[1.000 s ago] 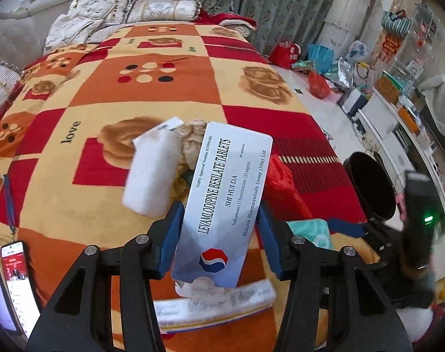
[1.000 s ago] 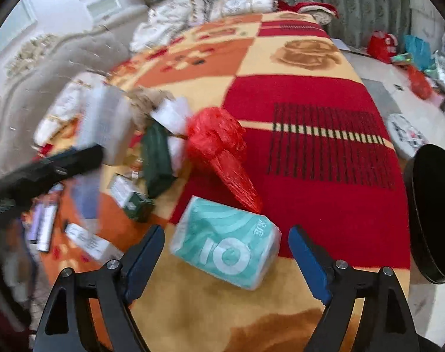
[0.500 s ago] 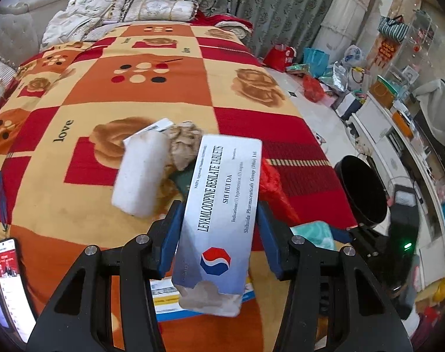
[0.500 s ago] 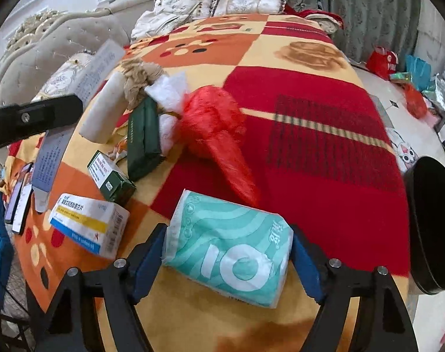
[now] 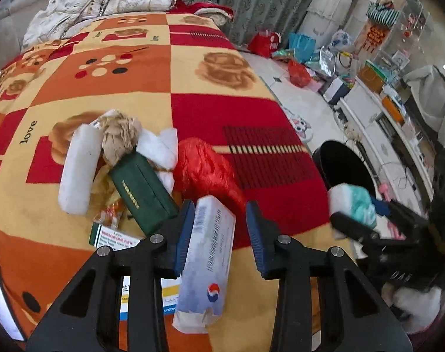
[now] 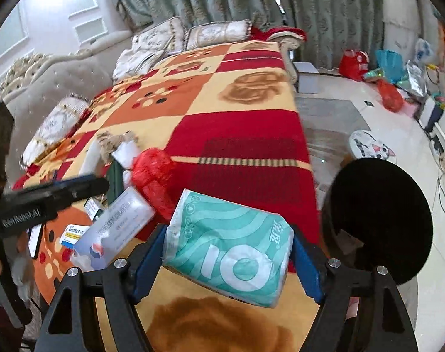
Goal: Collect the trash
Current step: 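Lift the medicine box and tissue pack and carry them toward the bin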
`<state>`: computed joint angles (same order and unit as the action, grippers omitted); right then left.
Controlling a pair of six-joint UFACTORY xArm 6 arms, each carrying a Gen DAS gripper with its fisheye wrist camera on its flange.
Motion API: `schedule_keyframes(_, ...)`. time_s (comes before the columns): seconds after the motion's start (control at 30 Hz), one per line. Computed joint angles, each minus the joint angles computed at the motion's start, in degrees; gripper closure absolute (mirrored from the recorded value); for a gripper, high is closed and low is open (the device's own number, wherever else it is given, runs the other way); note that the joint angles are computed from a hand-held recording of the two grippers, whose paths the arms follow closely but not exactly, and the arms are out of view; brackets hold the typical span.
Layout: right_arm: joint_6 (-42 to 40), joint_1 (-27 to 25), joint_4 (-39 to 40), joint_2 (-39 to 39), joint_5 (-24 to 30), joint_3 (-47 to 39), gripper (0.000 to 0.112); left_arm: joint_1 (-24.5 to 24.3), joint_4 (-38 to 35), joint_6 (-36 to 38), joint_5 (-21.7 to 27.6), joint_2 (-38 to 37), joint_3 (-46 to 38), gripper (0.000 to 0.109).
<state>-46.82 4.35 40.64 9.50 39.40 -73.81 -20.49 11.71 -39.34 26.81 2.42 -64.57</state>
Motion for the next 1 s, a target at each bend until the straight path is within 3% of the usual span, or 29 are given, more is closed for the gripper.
schedule_keyframes(0.1,-0.4,-0.8,1.6,0.5,1.6,-0.5,0.035,-0.3,0.2,-0.1,-0.3,-0.7,1.2,0.068)
schedule_keyframes(0.17,-0.6,-1.1,2.3,0.7,2.5,-0.5,0.035,-0.4,-0.1,0.3,0.7,-0.5,1.4,0.044)
schedule_keyframes(0.2,-0.7,-1.0,2.3,0.9,2.5,-0.6,0.035,-0.5,0.4,-0.3,1.2,-0.4,1.5,0.043)
schedule_keyframes(0.53,-1.1,-0.9,1.7,1.5,3.4,-0.6,0.035,-4.2,10.7,-6.8,10.2,6.7,-3.4,0.043)
schedule_keyframes(0.7,-1.6,-1.6,1.9,1.3,3.5,-0.5,0.035,-3.4,9.2,-7.2,9.3,8.6,-4.3,0.045)
schedule_keyframes(0.77,-1.7,-2.0,2.0,1.2,3.4,-0.5,0.035,-3.3,9.8,-8.3,9.6,8.3,-4.2,0.064)
schedule_keyframes(1.0,-2.1,-3.1,3.0,1.2,3.3,-1.3,0.035,-3.4,7.3,-6.3,7.0,5.0,-3.0,0.065)
